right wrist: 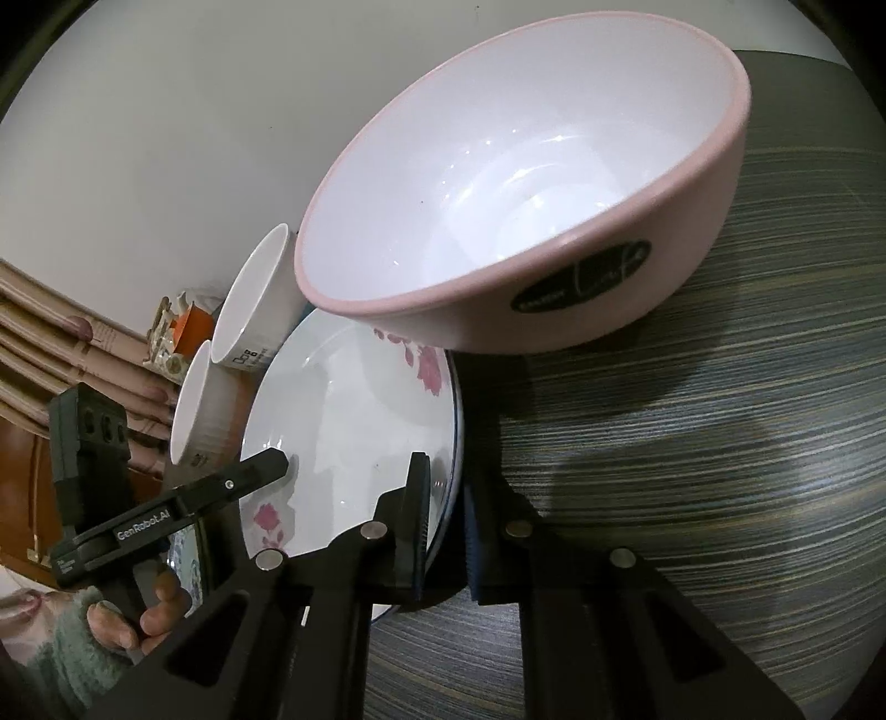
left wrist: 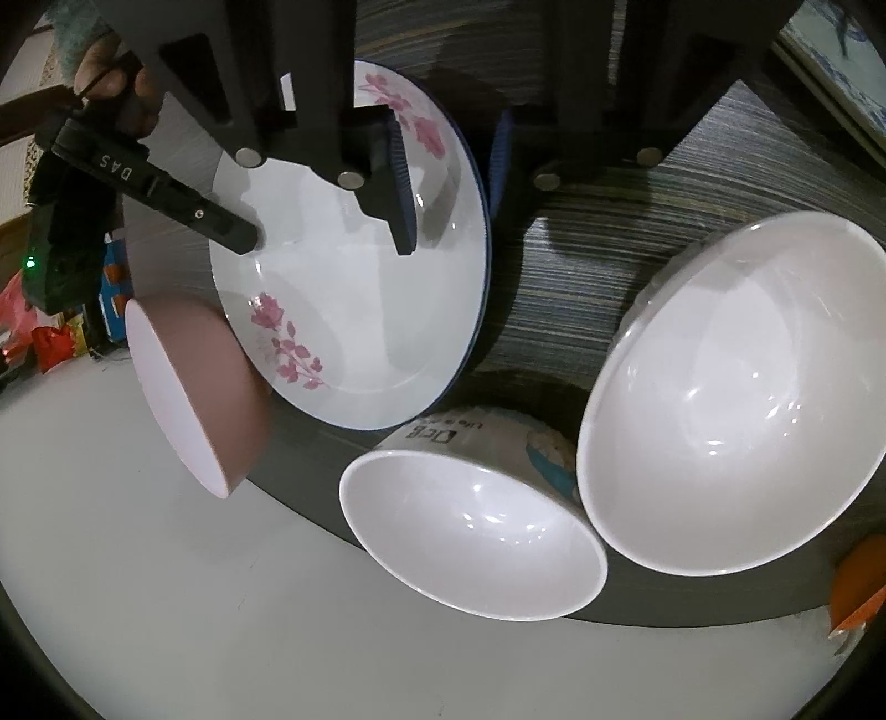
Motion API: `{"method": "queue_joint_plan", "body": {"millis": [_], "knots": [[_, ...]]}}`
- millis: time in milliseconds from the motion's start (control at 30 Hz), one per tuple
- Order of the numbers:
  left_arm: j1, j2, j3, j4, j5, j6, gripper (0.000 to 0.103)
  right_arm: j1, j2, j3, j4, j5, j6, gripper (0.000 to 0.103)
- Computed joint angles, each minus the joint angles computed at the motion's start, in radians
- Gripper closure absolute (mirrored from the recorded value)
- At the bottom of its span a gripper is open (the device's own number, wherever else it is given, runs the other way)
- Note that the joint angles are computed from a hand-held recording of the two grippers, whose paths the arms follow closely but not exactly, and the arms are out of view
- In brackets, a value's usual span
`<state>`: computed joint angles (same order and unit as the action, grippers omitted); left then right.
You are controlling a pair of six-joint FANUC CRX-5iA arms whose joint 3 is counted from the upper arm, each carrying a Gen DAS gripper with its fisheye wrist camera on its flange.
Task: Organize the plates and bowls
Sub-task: 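Lift the pink-flower white plate by its rim with the right tool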
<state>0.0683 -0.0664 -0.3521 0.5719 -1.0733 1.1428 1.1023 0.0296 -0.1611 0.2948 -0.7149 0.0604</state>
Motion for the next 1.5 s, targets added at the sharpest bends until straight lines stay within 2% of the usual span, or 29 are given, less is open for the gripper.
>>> {"method": "queue_joint_plan", "body": {"millis": [200, 333, 633, 1033, 1100, 1500], "knots": [[-0.009, -0.029, -0.001, -0.053, -0.002, -0.008, 0.081, 0.022, 0.017, 0.030, 0.031, -0.071, 0.025, 0.092], [0.007, -0.049, -0.009, -0.050, -0.031, -0.013, 0.081, 0.036, 0.008, 0.020, 0.041, -0.079, 0.008, 0.092], [0.002, -0.060, 0.013, -0.054, -0.035, -0.002, 0.081, 0.071, -0.025, -0.012, 0.095, -0.090, -0.061, 0.092], [0.041, -0.122, 0.004, -0.062, -0.066, -0.003, 0.081, 0.124, -0.004, 0.043, 0.142, -0.134, -0.093, 0.092], [0.024, -0.138, -0.008, -0.067, -0.052, 0.017, 0.081, 0.133, 0.003, 0.054, 0.149, -0.139, -0.097, 0.092], [0.145, -0.267, -0.046, -0.064, -0.130, -0.014, 0.081, 0.189, 0.053, 0.149, 0.174, -0.170, -0.079, 0.092]]}}
